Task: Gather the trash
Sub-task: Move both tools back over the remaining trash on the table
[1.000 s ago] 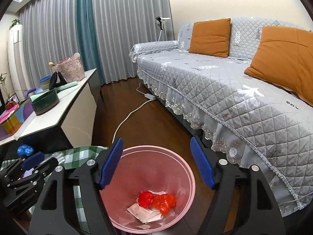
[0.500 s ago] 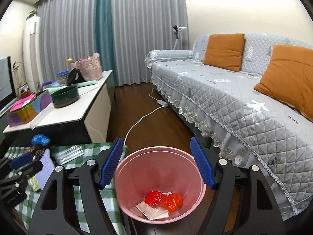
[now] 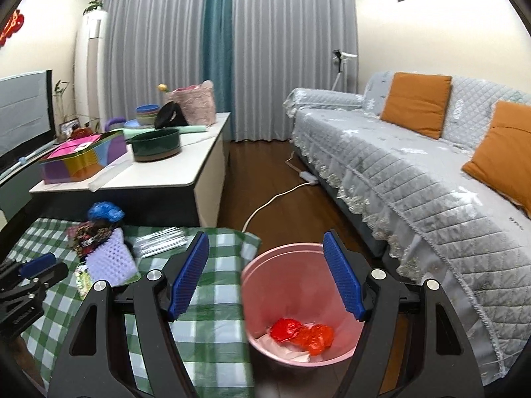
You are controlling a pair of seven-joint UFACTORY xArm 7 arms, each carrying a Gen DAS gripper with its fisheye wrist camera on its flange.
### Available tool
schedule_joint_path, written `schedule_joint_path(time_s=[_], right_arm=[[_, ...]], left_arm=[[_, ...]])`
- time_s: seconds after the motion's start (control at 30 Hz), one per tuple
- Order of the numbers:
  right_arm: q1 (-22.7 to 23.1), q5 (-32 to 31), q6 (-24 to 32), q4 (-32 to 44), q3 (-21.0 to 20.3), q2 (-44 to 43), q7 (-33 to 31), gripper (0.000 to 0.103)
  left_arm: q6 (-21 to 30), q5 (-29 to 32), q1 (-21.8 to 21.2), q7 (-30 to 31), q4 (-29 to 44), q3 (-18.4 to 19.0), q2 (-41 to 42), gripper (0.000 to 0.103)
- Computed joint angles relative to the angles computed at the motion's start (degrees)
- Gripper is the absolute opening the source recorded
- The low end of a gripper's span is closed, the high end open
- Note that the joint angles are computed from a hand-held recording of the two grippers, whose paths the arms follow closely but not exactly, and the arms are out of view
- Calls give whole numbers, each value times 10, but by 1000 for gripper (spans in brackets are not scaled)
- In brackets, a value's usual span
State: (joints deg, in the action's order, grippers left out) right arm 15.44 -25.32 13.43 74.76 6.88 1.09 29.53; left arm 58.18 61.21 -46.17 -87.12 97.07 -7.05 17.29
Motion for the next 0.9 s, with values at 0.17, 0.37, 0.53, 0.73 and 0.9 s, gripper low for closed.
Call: schedule_joint_path(time_s=[0.17, 0.37, 0.53, 0.73, 0.9], right_arm=[[12, 71, 3, 20, 11, 23, -51, 68], [35, 126, 4, 49, 17, 55, -91, 67], [48, 179, 7, 82, 27, 90, -140, 66], [66, 221, 23, 129, 32, 136, -169, 66], [76, 238, 32, 158, 35, 164, -193, 66]], left_arm=[[3, -7, 18, -27, -53, -3, -32, 34], [8, -7, 50, -61, -107, -19, -68, 34], [15, -3, 72, -74, -130, -31, -85, 34], [14, 5, 94, -70, -139, -35, -91, 34], [6, 5, 108, -83, -146, -33, -94, 34]])
